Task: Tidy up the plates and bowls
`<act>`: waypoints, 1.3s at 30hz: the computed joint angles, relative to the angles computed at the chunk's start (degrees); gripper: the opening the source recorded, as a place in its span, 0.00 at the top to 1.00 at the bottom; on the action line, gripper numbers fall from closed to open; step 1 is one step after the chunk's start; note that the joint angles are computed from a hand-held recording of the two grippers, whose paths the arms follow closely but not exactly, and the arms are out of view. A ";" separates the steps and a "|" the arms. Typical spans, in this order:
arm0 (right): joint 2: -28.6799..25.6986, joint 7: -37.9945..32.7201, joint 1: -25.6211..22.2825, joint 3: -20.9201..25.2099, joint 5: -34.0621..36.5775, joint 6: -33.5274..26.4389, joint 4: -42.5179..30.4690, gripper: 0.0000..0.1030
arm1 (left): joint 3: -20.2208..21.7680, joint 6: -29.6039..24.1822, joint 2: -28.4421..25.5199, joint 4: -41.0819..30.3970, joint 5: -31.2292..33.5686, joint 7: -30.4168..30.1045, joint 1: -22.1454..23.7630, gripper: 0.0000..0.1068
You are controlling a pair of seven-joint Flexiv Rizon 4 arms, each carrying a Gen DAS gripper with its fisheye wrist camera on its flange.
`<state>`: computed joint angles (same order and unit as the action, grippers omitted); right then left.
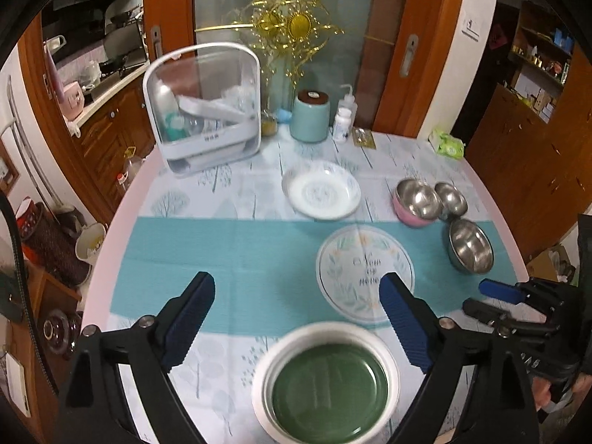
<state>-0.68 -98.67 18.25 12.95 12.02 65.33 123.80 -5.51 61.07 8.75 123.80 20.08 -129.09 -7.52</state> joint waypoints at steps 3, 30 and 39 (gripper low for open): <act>-1.75 0.20 -0.37 -0.86 1.75 -1.81 -4.27 0.62 | 1.15 0.03 -1.61 -1.75 -2.17 3.60 0.56 0.16; -35.79 16.98 -1.69 -2.67 -11.42 -11.48 -45.40 0.61 | 7.25 -2.67 -41.11 -35.33 -18.16 30.97 3.14 0.16; -49.61 21.11 -0.51 -3.73 -14.50 -19.24 -58.49 0.61 | 5.73 -4.44 -52.89 -43.25 -26.62 36.61 4.82 0.16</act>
